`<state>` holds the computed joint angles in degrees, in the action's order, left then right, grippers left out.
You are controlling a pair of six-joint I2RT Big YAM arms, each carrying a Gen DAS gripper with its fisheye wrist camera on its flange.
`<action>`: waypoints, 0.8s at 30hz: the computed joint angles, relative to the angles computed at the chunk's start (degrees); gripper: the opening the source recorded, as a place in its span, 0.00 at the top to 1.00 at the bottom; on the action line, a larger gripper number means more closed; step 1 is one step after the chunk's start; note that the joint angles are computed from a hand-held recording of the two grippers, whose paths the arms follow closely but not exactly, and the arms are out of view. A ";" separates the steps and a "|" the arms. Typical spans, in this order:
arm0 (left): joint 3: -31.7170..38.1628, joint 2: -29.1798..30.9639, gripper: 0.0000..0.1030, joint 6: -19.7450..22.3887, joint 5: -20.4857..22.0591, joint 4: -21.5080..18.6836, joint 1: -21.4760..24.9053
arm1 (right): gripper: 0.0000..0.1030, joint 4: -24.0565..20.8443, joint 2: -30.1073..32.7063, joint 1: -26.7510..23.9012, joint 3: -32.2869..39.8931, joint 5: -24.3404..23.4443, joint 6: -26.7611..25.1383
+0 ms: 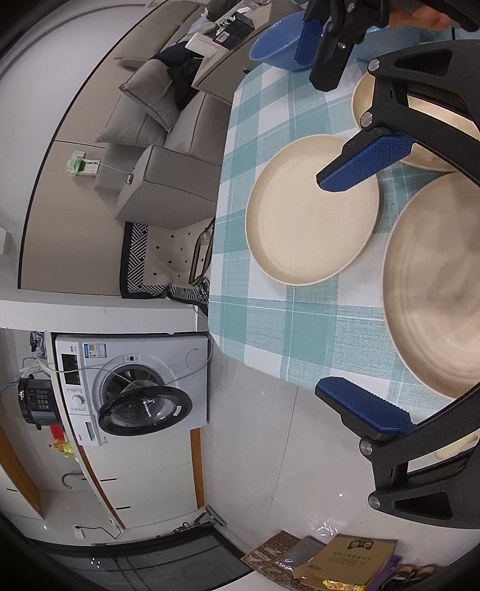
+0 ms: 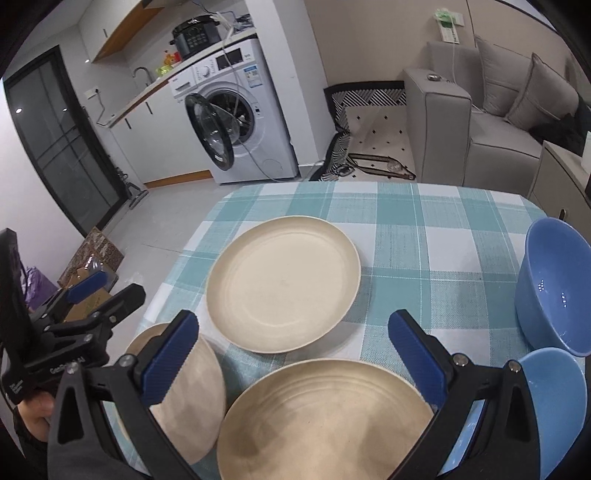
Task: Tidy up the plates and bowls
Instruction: 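Close the left gripper on a cream plate rim while the right gripper grips another plate rim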
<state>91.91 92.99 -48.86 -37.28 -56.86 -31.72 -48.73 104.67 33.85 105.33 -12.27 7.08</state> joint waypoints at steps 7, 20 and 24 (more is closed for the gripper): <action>2.77 3.57 0.00 2.02 3.42 -0.16 2.35 | 0.01 -3.22 4.89 0.15 5.18 0.90 2.17; 6.24 8.98 0.11 3.26 8.75 -1.31 5.40 | 0.16 -11.78 14.66 -0.64 15.85 1.59 3.70; 7.38 10.54 0.25 3.43 10.57 -2.68 6.16 | 0.27 -13.55 16.70 -1.18 17.65 1.05 4.55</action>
<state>99.28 103.53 -45.43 -26.71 -59.54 -25.57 -62.28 121.38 32.67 122.98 -11.22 11.63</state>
